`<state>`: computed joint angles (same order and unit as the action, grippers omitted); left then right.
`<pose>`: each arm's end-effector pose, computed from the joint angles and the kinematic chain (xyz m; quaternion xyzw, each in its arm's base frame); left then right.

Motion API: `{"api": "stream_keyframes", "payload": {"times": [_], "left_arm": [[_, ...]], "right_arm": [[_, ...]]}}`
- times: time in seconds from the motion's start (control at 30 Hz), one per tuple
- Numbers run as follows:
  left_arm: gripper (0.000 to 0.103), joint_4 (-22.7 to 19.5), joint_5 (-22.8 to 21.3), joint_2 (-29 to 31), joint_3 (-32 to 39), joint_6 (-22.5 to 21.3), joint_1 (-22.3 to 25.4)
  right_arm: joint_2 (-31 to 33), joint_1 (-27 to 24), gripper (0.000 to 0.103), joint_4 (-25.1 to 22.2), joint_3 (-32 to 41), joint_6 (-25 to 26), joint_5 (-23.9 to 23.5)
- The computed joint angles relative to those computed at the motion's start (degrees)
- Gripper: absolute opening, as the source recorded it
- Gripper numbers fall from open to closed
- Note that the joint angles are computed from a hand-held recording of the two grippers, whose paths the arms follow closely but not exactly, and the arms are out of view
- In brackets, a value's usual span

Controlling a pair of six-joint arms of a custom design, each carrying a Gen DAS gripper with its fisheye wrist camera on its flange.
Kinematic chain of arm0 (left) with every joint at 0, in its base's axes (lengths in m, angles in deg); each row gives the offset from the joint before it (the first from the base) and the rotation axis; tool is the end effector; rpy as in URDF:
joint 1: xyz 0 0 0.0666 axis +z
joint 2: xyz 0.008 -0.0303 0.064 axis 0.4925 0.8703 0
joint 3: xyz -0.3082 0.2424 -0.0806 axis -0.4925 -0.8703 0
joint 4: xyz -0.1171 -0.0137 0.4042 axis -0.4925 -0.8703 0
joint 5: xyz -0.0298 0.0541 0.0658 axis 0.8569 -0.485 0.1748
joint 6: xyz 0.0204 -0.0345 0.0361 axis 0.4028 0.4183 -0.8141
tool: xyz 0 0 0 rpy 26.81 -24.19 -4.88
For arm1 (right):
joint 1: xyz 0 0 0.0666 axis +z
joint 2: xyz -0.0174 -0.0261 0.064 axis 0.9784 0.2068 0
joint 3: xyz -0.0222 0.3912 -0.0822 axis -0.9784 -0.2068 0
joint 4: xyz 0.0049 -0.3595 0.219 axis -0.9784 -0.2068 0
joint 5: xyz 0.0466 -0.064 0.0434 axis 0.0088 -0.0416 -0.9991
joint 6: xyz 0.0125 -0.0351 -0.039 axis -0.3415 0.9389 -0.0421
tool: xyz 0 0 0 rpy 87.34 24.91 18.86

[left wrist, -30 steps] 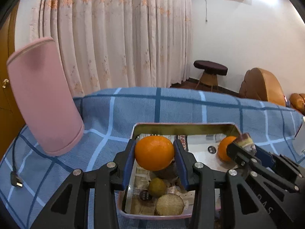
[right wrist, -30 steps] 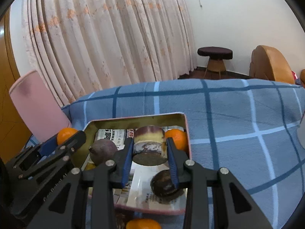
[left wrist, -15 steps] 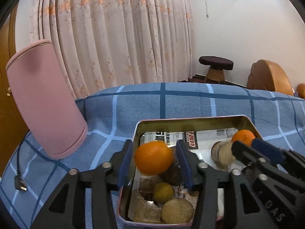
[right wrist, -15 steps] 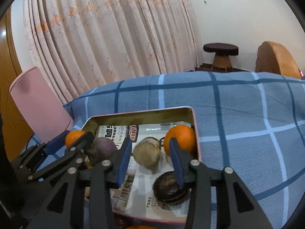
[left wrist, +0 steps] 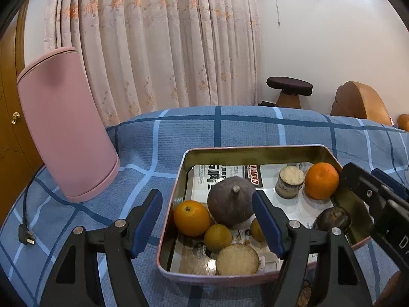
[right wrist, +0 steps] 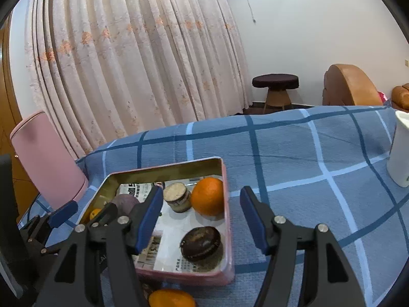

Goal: Organize fruits
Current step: 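Withdraw both tools and move toward the brown fruit and last orange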

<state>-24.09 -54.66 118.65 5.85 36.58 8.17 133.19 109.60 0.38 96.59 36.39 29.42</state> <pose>0.5933 -0.2188 0.3760 0.0140 0.8835 0.0370 0.4667 0.6290 0.3703 0.3750 0.0683 0.8684 0.0921 0.4823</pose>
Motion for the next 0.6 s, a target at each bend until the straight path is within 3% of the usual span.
{"api": "stream_keyframes", "payload": {"times": [0.6], "left_arm": [[0.074, 1.89, 0.16, -5.42, -6.77, 3.24, -0.39]], "right_arm": [[-5.37, 0.96, 0.066, 1.25, -7.68, -1.37, 2.8]]}}
